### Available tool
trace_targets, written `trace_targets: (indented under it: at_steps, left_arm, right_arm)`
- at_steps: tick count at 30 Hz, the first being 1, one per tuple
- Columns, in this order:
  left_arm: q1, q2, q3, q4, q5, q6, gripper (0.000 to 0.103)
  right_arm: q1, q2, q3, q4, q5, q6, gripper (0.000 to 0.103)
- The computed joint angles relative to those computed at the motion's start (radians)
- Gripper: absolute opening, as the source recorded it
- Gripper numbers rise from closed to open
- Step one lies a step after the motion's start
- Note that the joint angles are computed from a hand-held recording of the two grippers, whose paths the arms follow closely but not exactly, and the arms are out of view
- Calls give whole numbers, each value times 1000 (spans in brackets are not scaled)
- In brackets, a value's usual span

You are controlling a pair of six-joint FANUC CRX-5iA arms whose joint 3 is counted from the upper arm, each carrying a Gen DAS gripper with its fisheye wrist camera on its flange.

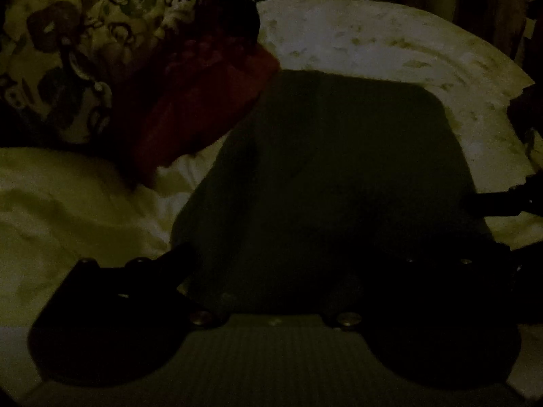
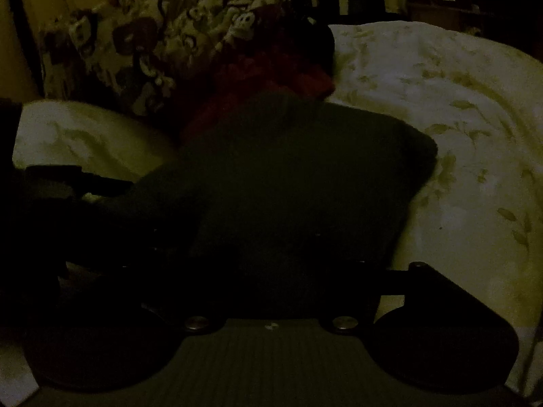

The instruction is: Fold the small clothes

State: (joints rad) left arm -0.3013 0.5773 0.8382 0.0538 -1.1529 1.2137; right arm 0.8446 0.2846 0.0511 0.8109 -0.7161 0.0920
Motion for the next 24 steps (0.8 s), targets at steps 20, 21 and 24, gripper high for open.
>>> trace_targets:
  at_steps: [20,21,24]
  left_arm:
    - [122,-37,35,238,-171,61,103]
    - [132,-24,60,236,-198,86,103]
    - [168,12,100,285,-255,136,103]
  right_arm:
    - [-28,-226,-319,251,156,-607,103]
    - [-32,-233,-332,257,170,-638,103]
    - [-39,-241,-359,286,196,-702,103]
